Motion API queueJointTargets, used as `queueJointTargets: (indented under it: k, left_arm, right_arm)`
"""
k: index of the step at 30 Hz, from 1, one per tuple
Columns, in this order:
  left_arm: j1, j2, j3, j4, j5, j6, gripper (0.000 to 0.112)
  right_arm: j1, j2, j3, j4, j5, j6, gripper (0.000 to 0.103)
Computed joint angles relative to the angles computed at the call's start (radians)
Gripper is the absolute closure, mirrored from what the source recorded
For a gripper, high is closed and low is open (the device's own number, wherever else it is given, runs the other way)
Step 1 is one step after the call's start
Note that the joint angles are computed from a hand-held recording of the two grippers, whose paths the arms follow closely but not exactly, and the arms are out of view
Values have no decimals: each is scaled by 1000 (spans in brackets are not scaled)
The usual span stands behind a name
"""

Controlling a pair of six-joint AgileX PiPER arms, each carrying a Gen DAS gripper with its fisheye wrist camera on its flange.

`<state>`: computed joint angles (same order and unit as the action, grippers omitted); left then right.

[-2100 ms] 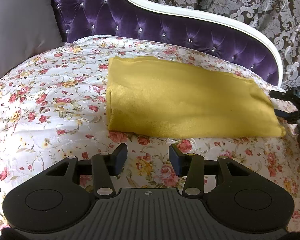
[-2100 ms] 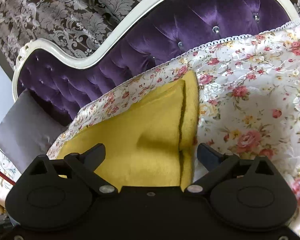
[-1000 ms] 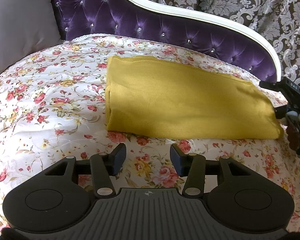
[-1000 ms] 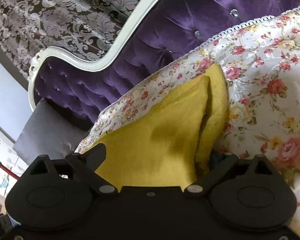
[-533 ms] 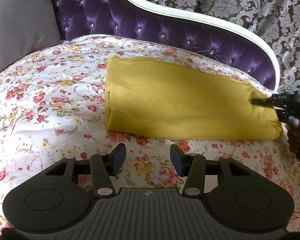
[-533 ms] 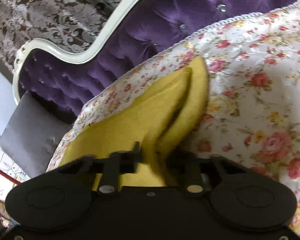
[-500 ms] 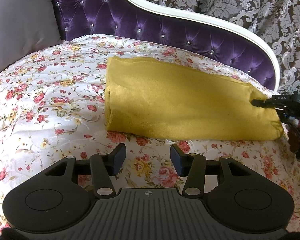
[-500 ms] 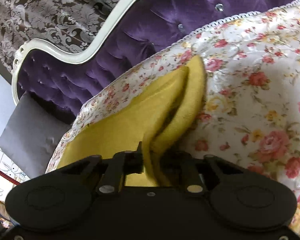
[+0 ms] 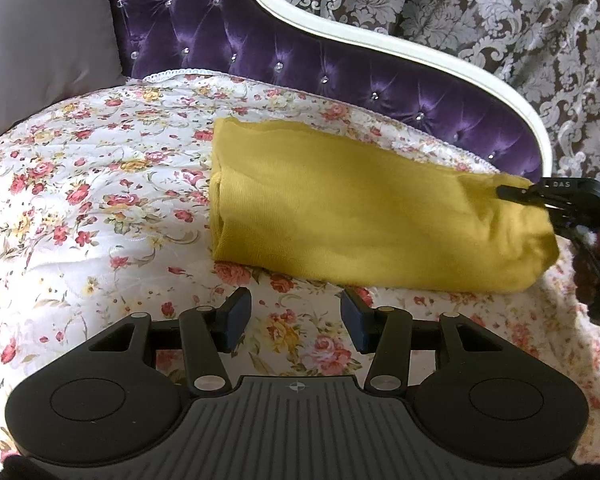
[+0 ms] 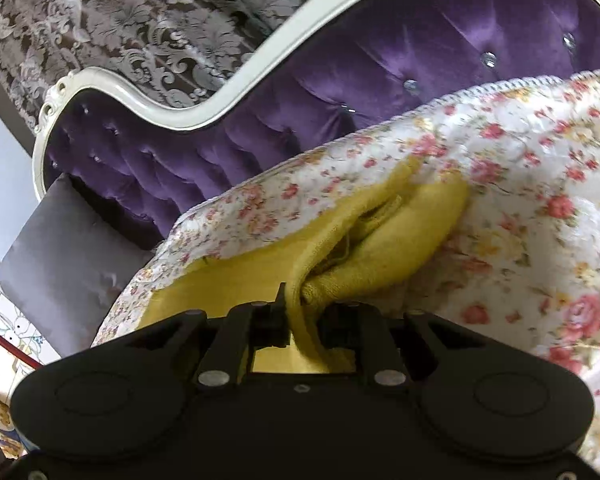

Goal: Fold small clothes
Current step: 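Lift the sweater end with the right tool and fold it over the rest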

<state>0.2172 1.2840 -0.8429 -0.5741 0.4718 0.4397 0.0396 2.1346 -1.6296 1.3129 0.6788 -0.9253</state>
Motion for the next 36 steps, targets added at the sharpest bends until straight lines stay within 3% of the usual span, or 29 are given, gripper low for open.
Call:
queueJointTargets:
  k: [6, 13, 28, 36]
  left_arm:
    - [64, -8, -12, -182, 51, 180, 64]
    - [162, 6, -57, -288, 116, 315, 64]
    - [341, 18, -97, -322, 213, 392, 64]
    - [391, 40, -105, -335, 245, 415, 64]
  right_arm:
    - [77, -30, -9, -56, -43, 61, 81]
    - [192, -20, -75, -197, -96, 184, 81]
    - [375, 68, -266, -561, -138, 517, 81]
    - [418, 112, -368, -680, -111, 642, 81]
